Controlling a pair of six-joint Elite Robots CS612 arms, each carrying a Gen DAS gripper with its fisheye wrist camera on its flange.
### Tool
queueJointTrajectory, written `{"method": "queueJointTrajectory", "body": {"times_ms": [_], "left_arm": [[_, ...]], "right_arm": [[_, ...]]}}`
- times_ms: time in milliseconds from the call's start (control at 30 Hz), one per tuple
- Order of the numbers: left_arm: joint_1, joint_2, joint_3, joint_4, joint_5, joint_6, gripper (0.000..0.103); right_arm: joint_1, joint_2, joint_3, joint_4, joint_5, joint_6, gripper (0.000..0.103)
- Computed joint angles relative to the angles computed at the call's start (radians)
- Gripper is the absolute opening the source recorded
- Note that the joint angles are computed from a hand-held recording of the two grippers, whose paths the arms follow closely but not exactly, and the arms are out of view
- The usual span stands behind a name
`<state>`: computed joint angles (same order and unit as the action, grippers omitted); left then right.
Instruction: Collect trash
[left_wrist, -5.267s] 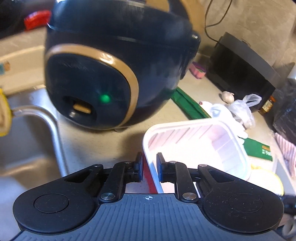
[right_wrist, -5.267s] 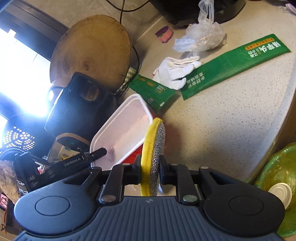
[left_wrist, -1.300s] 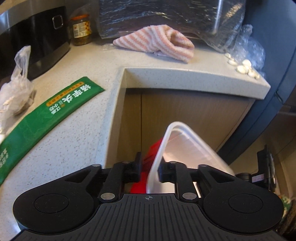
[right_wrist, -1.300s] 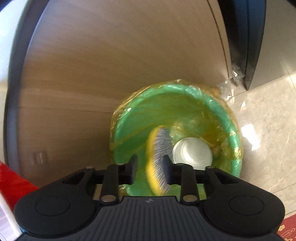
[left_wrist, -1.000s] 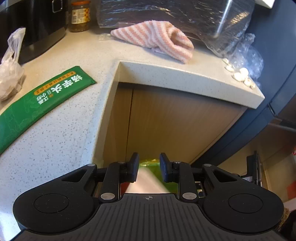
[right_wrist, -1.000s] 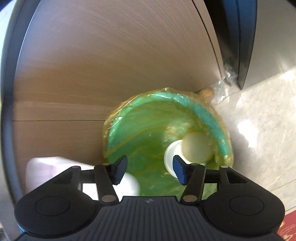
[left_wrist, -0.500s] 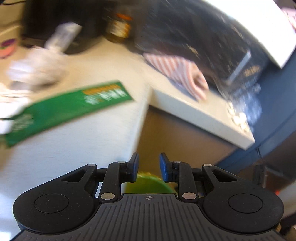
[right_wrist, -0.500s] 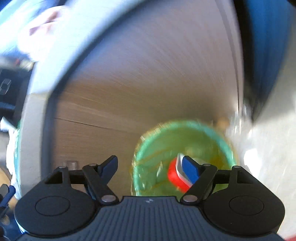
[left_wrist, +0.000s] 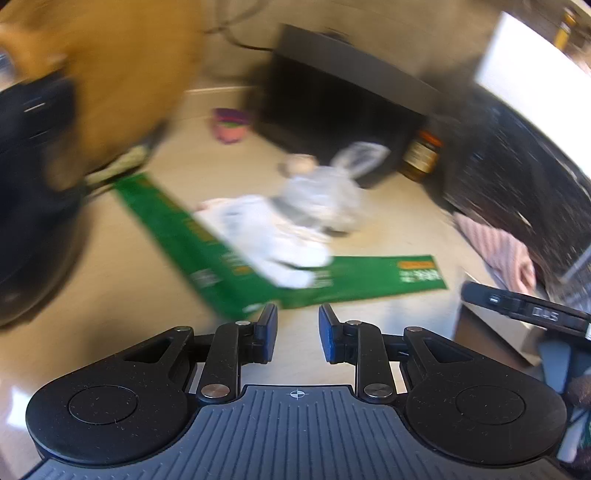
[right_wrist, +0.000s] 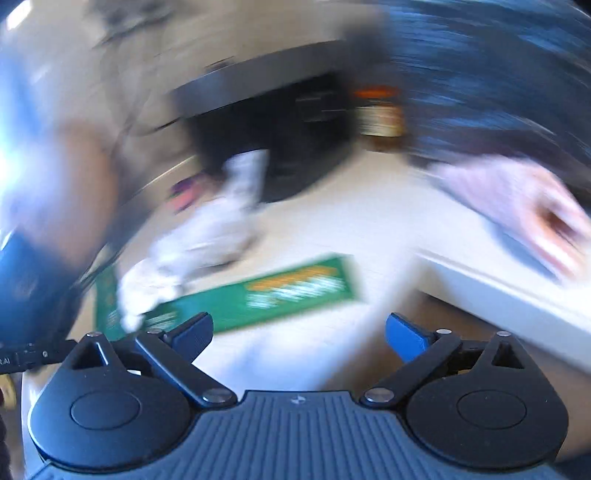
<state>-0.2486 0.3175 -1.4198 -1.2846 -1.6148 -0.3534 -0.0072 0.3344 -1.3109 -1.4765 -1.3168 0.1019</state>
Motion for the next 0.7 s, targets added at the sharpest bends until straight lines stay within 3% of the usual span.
{"method": "queueJointTrajectory", "body": {"times_ms": [133,233,433,633,700], "left_arm": [[0.020,0.011,-0.037,0.042,0.068,-0.096,0.028],[0.031,0.013,-0.049,0.069,0.095,-0.158,0.028],[0.041,0.014,-0.058,0.111,0.114,-0.208,0.028],[0.042,0.015,-0.068,0.150,0.124,-0.223,0.028],[0.042,0.015,-0.070,0.156,0.122,-0.226,0.028]], "right_arm": [[0.061,-0.046,0.120,-0.086,0.026,-0.219,0.101],[0.099,-0.070,0.196,-0.158,0.007,-0.305,0.101],[0.139,-0.121,0.347,-0.211,-0.002,-0.340,0.101],[0.150,-0.151,0.416,-0.166,0.021,-0.366,0.092],[0.151,-0.151,0.420,-0.159,0.024,-0.364,0.082]]}}
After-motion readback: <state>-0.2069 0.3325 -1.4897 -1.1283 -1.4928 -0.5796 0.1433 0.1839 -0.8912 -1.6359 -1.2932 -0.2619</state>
